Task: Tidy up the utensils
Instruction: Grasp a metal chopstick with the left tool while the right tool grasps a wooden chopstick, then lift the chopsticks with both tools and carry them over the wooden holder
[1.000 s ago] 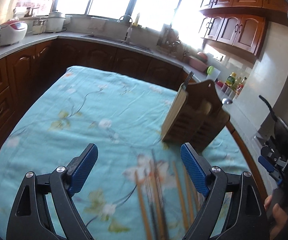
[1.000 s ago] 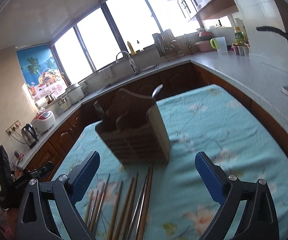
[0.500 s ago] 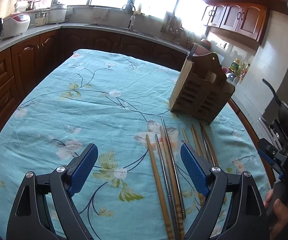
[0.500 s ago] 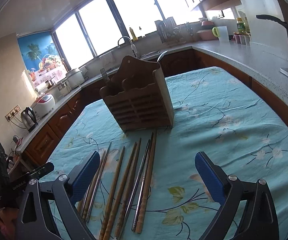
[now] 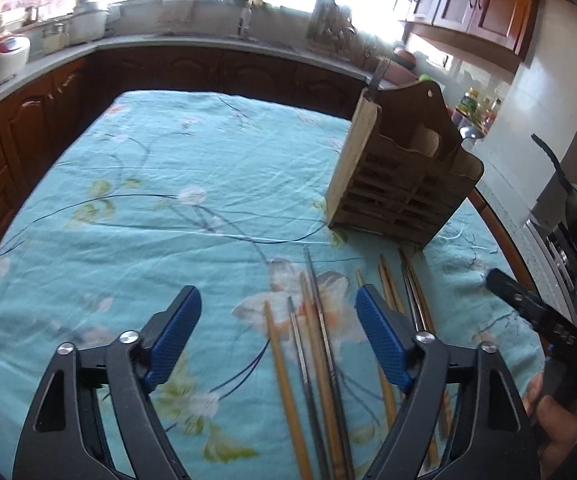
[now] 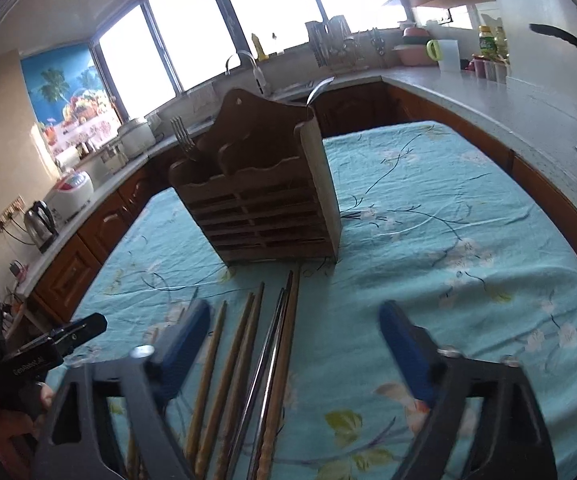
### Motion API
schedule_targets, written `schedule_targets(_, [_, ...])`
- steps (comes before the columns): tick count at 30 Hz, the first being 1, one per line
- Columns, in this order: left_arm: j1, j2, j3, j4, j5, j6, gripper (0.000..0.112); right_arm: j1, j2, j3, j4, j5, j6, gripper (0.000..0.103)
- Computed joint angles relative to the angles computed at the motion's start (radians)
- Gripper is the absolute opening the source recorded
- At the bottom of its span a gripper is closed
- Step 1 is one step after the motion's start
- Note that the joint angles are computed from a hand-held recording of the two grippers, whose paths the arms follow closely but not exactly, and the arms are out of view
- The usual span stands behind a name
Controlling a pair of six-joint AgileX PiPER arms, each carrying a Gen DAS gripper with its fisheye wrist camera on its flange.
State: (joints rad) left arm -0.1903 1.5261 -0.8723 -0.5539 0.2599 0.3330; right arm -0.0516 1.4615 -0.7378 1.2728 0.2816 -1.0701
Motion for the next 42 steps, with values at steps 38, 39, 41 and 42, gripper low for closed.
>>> schedule_targets(38, [-0.068, 0.325, -0.343, 0.093, 0.182, -0.063, 0.004, 0.049, 0.232, -0.19, -0.526, 0.058, 0.465, 0.006])
schedule_targets(39, [-0.064, 0.302, -0.324, 0.062, 0.18, -0.035, 0.004, 0.035, 0.21, -0.171, -0.476, 0.067, 0.416, 0.006])
schedule_targets(41, [-0.048, 0.244, -0.282, -0.038, 0.19, 0.055, 0.004, -0.014, 0.173, -0.148, -0.369, 0.105, 0.306, 0.006])
schedule_targets(42, [-0.038, 0.209, -0.259, -0.083, 0.196, 0.096, 0.004, -0.031, 0.14, -0.126, -0.339, 0.114, 0.274, 0.006])
